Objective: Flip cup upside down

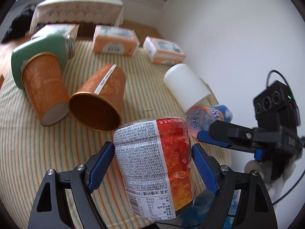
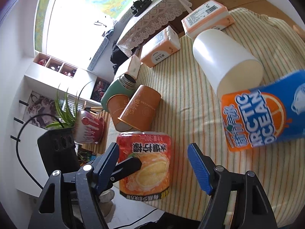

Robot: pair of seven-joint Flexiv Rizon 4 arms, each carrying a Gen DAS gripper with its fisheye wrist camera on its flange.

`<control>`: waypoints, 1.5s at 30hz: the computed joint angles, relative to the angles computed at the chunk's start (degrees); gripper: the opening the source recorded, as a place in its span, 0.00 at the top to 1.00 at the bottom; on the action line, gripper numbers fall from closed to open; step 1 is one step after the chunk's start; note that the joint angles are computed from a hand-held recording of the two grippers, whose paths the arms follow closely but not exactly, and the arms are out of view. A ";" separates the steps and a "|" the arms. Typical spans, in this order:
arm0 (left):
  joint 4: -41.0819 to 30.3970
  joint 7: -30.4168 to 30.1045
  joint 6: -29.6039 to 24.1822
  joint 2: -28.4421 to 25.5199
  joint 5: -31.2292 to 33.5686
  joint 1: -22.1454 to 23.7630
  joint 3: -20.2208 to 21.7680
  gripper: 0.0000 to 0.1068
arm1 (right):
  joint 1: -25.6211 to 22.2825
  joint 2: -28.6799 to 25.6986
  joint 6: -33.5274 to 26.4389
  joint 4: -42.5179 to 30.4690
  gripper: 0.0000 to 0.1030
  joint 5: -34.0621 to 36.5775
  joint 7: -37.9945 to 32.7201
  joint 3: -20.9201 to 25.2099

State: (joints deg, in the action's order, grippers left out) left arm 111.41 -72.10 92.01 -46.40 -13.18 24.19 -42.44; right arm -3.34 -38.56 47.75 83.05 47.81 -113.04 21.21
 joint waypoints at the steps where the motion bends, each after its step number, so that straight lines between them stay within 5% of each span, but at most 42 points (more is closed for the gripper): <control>1: 0.65 0.27 2.29 0.16 0.83 -0.52 0.49 0.20 | -0.44 -0.13 -0.25 -0.09 0.31 0.58 -0.39 0.32; 6: 2.57 -0.41 19.48 0.23 9.09 -7.06 8.17 0.20 | -1.49 0.18 0.10 -0.19 0.31 3.54 -1.74 0.95; 13: -0.38 0.59 39.78 -2.37 11.83 -23.22 25.42 0.20 | 0.05 0.74 2.07 -0.68 0.33 2.87 -1.35 0.18; 23: 0.02 -5.48 41.84 -2.15 20.17 -24.89 30.75 0.20 | 1.09 1.60 5.25 0.95 0.38 0.47 -0.65 0.02; 28: 2.48 -8.08 42.53 -1.19 23.89 -23.11 30.89 0.20 | 2.65 3.83 11.40 5.22 0.38 -1.14 -3.10 0.39; 38: 5.81 -11.70 42.43 -0.13 27.34 -20.76 30.80 0.20 | 8.89 7.91 39.19 19.41 0.38 -8.07 -6.90 1.53; 45: 6.80 -12.07 42.66 -0.54 27.44 -21.30 31.40 0.17 | 10.98 9.45 50.90 27.38 0.38 -12.42 -4.94 2.12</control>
State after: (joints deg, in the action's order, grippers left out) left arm 118.21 -84.16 134.67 -46.93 14.25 2.88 -11.04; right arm 7.63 -29.11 98.65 110.43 35.39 -117.98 23.34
